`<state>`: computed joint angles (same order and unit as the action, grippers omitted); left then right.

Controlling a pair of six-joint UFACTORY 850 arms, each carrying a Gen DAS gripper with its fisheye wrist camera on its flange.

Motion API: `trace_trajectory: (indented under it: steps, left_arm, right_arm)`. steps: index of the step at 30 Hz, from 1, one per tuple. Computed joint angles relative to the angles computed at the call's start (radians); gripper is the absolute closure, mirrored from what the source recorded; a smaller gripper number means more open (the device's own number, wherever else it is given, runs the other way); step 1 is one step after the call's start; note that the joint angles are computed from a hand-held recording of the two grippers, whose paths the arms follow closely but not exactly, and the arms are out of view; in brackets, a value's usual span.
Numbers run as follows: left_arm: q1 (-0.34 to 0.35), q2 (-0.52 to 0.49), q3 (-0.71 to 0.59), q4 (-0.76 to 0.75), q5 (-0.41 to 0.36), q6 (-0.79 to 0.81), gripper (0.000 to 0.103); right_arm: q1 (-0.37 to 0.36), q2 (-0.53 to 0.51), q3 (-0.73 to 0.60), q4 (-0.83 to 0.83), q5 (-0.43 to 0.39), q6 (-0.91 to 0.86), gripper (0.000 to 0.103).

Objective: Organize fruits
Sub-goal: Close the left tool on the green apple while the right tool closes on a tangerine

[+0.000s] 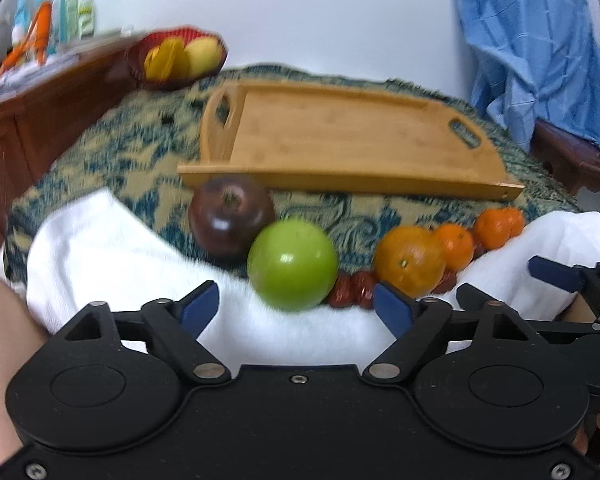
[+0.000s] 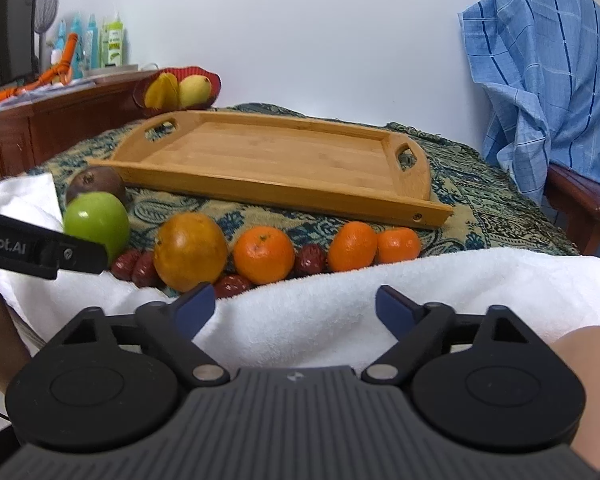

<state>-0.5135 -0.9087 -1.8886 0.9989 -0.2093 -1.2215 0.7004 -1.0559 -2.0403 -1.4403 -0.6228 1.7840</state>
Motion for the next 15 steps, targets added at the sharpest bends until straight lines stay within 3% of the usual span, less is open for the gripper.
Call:
trace_trajectory:
  steps: [3,6,8,15]
  left_arm:
    - [-0.004,-0.007,-0.013,0.091,-0.010,-0.066,0.033]
    - [-0.003,-0.027,-0.045,0.013,-0.036,0.015,0.047]
    - [0.003,-0.038,-0.064,-0.086,-0.038,0.105,0.051]
    - [0.018,-0.053,-0.079,-0.214,-0.001,0.214,0.051]
  right_arm:
    - [-0.002,0.006,0.008,-0.029,0.016,0.044,0.024]
    - [-0.002,-0.012,-0.023,-0.015,-0.004,0.021,0.042]
    - [-0.002,-0.032,-0.059,0.020,-0.024,-0.015,0.055]
    - [-0.017,-0.057,-0.106,0.045,0.012,-0.048,0.059]
